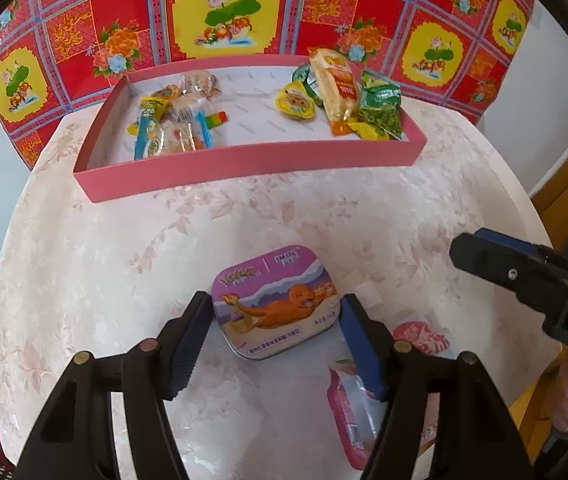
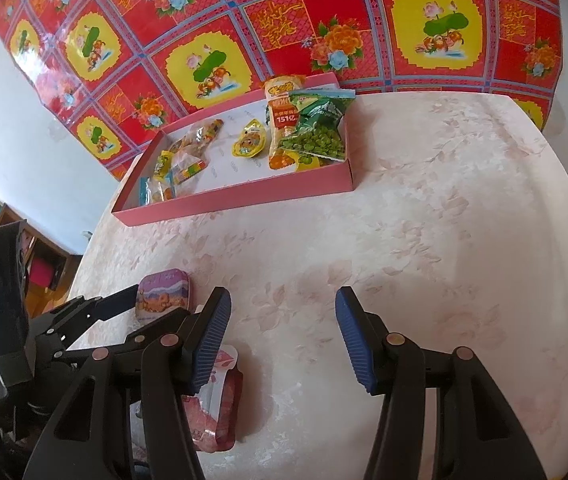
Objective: Organize snacks
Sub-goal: 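Move the left tool to the purple tin while the right tool reaches the pink juice pouch, then close the left tool on the purple tin while the right tool grips the pink juice pouch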
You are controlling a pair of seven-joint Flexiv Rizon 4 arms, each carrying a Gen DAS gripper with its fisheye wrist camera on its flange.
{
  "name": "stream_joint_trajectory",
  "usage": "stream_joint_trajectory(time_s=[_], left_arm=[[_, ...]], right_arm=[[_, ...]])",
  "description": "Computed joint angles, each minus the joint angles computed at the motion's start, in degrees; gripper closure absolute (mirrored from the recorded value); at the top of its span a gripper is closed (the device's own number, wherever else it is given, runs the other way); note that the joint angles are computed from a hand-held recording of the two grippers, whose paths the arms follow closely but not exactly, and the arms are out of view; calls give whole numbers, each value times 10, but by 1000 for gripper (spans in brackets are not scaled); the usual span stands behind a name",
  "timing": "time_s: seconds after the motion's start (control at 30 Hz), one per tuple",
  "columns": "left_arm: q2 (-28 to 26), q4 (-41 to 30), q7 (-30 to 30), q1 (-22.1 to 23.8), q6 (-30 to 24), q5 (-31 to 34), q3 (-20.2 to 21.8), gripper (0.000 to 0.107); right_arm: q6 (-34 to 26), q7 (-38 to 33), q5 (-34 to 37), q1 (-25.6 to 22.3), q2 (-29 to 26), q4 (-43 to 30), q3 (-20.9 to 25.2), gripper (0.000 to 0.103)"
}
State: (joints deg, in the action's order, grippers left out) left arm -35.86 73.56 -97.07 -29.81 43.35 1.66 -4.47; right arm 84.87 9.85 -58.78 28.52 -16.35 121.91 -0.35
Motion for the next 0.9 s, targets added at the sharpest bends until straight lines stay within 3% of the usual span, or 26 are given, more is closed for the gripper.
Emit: stream_joint_trajectory(time_s=[0.23, 0.43, 0.9], left_arm=[[11, 16, -5, 2, 22, 4, 3, 38], [24, 26, -30, -3, 29, 35, 23, 38], [46, 69, -51, 22, 59, 40, 18, 38]], right_arm=[[13, -31, 35, 2, -10, -6, 12, 47], [11, -127, 153, -1, -29, -23, 58, 47], [-91, -281, 296, 43, -61, -96, 87, 49]])
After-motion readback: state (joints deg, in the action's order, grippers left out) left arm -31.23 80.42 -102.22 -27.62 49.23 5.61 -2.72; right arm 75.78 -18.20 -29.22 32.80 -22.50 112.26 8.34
